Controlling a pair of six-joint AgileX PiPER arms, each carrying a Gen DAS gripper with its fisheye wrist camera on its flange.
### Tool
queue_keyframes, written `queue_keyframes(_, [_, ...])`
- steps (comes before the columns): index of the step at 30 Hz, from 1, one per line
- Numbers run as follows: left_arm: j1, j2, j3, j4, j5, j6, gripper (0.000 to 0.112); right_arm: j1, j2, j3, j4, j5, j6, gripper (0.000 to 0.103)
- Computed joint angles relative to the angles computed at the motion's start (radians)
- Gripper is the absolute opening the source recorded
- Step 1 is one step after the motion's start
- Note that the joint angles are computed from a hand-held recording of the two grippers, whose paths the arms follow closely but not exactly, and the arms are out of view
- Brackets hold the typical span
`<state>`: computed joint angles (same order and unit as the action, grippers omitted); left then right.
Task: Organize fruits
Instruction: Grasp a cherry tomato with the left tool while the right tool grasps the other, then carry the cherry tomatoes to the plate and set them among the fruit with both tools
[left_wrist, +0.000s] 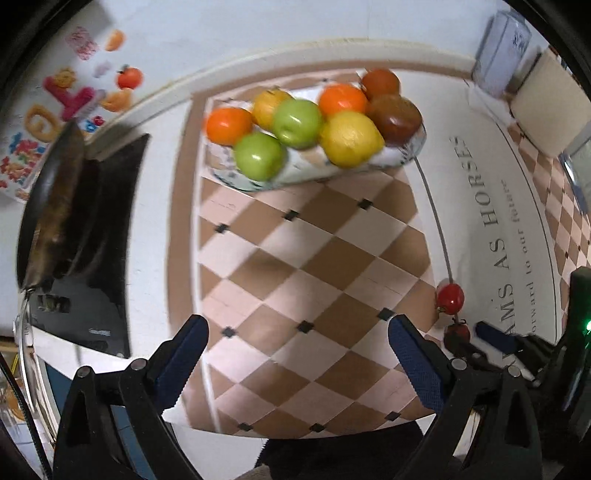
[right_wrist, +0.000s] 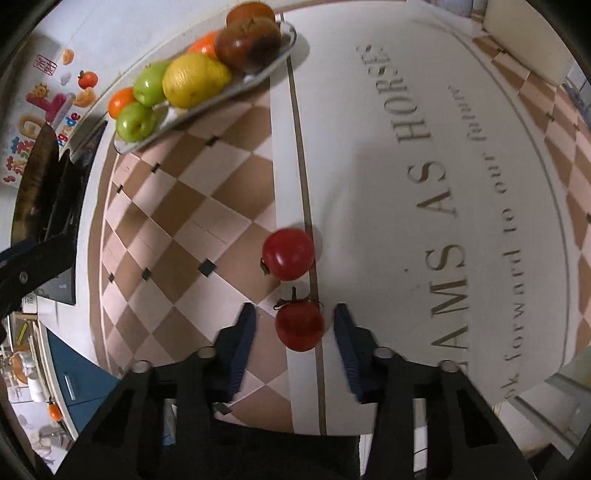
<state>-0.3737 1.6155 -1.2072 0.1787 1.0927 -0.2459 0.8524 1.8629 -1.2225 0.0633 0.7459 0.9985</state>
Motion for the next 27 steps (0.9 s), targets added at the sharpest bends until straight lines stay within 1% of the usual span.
queue_keyframes(1, [-0.007, 0.018, -0.009, -0.007, 0.001, -0.001, 0.100, 0.001, 0.005, 0.006, 0.002, -0.008, -0.002, 0.031])
queue_keyframes(2, [-0.015, 0.042, -0.021, -0.017, 0.003, 0.000, 0.100, 0.006, 0.002, 0.024, -0.005, -0.034, 0.000, 0.031])
queue_keyframes(4, [-0.023, 0.072, -0.040, -0.042, 0.004, 0.004, 0.100, 0.015, -0.008, 0.032, -0.037, -0.033, 0.028, 0.031])
queue_keyframes(6, [-0.030, 0.106, -0.061, -0.075, 0.002, 0.012, 0.100, 0.021, -0.055, 0.088, -0.069, -0.064, 0.079, 0.031])
queue_keyframes(7, [-0.032, 0.122, -0.070, -0.093, 0.001, 0.017, 0.100, 0.017, -0.071, 0.093, -0.077, -0.055, 0.093, 0.031])
queue_keyframes(9, [-0.041, 0.155, -0.089, -0.137, -0.002, 0.039, 0.100, 0.013, -0.133, 0.152, -0.114, -0.055, 0.153, 0.031])
queue_keyframes(14, [-0.116, 0.270, -0.143, -0.197, -0.002, 0.080, 0.099, -0.035, -0.247, 0.272, -0.128, -0.043, 0.197, 0.031])
queue_keyframes(16, [-0.152, 0.307, -0.156, -0.220, -0.020, 0.101, 0.091, -0.057, -0.280, 0.315, -0.136, -0.040, 0.209, 0.031])
queue_keyframes(18, [-0.182, 0.332, -0.168, -0.223, -0.032, 0.109, 0.076, -0.070, -0.302, 0.346, -0.139, -0.038, 0.216, 0.031])
queue_keyframes(19, [-0.197, 0.347, -0.176, -0.228, -0.035, 0.114, 0.073, -0.078, -0.312, 0.361, -0.135, -0.042, 0.216, 0.031])
queue_keyframes(21, [-0.216, 0.365, -0.189, -0.236, -0.036, 0.122, 0.057, -0.087, -0.330, 0.382, -0.140, -0.043, 0.226, 0.031])
queue_keyframes(22, [-0.224, 0.373, -0.195, -0.235, -0.035, 0.122, 0.052, -0.087, -0.334, 0.387, -0.142, -0.044, 0.232, 0.031])
queue_keyframes(23, [-0.230, 0.380, -0.197, -0.236, -0.041, 0.123, 0.045, -0.090, -0.337, 0.390, -0.140, -0.047, 0.234, 0.031])
queue_keyframes(24, [-0.232, 0.385, -0.198, -0.237, -0.044, 0.123, 0.036, -0.092, -0.339, 0.393, -0.140, -0.049, 0.236, 0.031])
queue_keyframes(26, [-0.232, 0.383, -0.193, -0.240, -0.060, 0.123, 0.032, -0.095, -0.339, 0.383, -0.144, -0.043, 0.238, 0.031])
queue_keyframes(27, [-0.232, 0.383, -0.193, -0.238, -0.062, 0.126, 0.028, -0.098, -0.335, 0.376, -0.144, -0.041, 0.235, 0.031])
